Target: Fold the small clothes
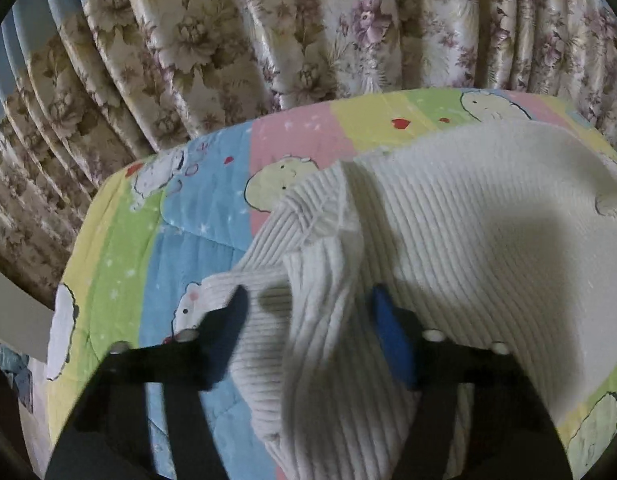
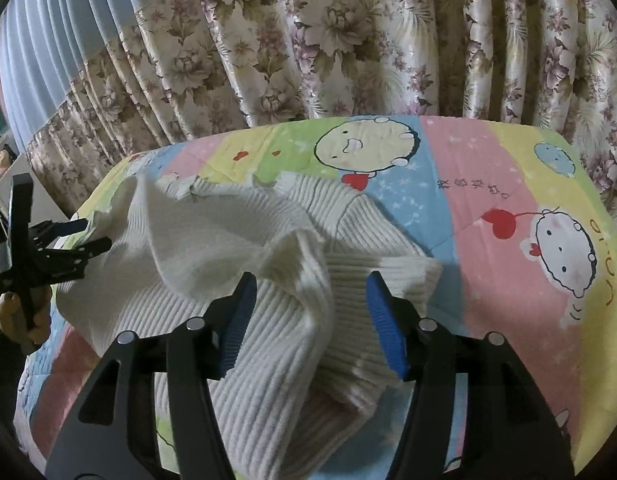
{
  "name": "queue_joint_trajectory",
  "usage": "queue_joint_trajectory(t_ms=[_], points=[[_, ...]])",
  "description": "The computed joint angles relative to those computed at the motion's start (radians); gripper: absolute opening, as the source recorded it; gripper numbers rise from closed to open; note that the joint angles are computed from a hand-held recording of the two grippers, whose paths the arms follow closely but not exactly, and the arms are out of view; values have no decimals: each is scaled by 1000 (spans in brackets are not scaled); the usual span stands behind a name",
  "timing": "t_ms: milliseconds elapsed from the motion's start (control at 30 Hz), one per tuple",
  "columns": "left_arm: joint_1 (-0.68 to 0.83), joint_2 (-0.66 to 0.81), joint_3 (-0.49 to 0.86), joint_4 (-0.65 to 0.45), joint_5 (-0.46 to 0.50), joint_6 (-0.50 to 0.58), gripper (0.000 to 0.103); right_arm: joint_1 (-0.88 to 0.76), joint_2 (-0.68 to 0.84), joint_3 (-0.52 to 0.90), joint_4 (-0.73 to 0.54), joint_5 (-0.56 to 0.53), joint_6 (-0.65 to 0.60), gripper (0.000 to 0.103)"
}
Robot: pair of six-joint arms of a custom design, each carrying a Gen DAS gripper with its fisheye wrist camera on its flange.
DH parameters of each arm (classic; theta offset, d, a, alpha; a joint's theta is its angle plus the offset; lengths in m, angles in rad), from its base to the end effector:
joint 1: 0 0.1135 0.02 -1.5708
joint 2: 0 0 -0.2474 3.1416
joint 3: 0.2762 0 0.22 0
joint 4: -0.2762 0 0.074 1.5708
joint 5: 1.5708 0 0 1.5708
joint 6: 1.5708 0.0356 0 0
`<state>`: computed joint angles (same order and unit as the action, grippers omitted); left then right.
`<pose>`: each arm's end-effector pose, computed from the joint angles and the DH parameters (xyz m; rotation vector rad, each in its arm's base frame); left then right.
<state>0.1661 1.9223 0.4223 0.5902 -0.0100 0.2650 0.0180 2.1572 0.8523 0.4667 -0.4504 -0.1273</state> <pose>0.2438 0.0412 0.0524 0.1189 2.4881 0.1949 0.3410 0.0216 0.0523 -0.3759 2.3250 0.4875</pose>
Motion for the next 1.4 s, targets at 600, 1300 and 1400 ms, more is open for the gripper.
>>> queue_joint_trajectory(t_ms=[600,1300,1400], points=[[61,8,-43,79,-44,-22,25,94,102,56,114,217,-48,7],[-103,-486,-192,-206,-116,-160,80,59,-107,-240,267,167,131,23],[-266,-477,-226,-186,-222,-217,84,141,-149,-317,320,188,156,30]])
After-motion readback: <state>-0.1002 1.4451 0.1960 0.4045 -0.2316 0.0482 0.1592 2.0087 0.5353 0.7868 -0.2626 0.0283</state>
